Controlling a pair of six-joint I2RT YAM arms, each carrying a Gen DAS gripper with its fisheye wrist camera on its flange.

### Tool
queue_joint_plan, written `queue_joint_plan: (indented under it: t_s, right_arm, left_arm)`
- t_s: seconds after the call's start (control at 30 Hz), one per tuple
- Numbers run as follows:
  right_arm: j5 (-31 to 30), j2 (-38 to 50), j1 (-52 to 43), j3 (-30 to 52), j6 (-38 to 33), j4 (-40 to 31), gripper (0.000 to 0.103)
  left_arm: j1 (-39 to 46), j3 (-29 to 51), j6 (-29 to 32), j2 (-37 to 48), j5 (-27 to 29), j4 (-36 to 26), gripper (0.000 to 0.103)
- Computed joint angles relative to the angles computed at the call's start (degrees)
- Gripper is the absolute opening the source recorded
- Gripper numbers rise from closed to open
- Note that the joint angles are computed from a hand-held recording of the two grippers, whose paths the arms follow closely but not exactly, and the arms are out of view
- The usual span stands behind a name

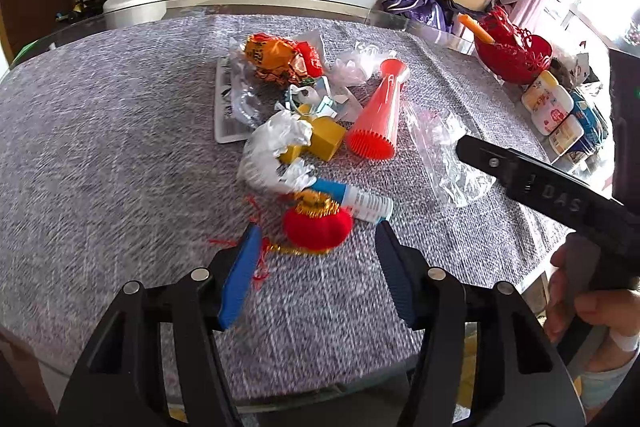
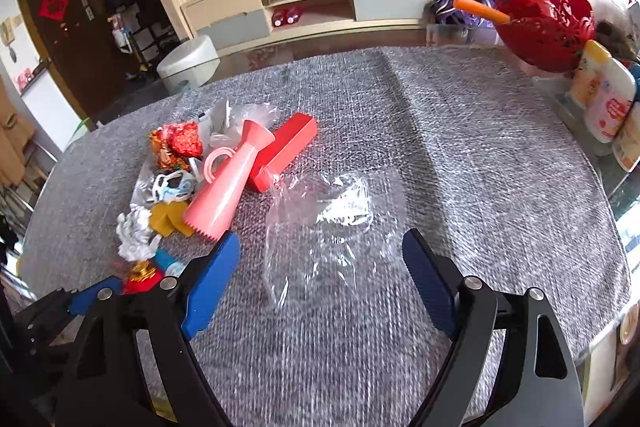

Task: Collect trash
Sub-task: 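Grasp the red gold-topped pouch with the left tool while the right tool grasps the clear bag, then carry both items down to the black bin and open both tools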

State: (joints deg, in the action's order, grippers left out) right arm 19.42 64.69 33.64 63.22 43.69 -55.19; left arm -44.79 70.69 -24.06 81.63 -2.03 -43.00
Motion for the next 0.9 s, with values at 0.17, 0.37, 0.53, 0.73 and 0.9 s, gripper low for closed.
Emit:
queue_joint_plan:
  t_s: [0.17,0.37,0.53,0.73,0.9]
  right_arm:
    - [0.9,3.3,-0.2,-0.5,-0.8,0.9,0.085]
    - [4.8,4.0,0.5,-1.0,-1.7,0.3,0.074]
    - [7.3,4.2,0.7,-1.1,-1.5,-0.7,0.038]
    - [2.9,-0.3,-4.1,-3.2,-3.3,0.1,0.021]
    - [2.0,-3.4,-2.8,-2.5,-1.8,-2.0,0.018]
  left_arm:
    - [1.0,-0.5,0.4,1.7,1.6,1.3,0.05]
    - [1.6,-0.7,1.4,2.4,1.7,2.9,0.042]
    - [1.7,-0.3,2.7,3.3,2.1,3.8,0.036]
    - [1.2,0.0,3.3,3.5,1.7,3.7,0.035]
    - [0.3,-0.4,2.7,1.3,1.3,1.7,0.035]
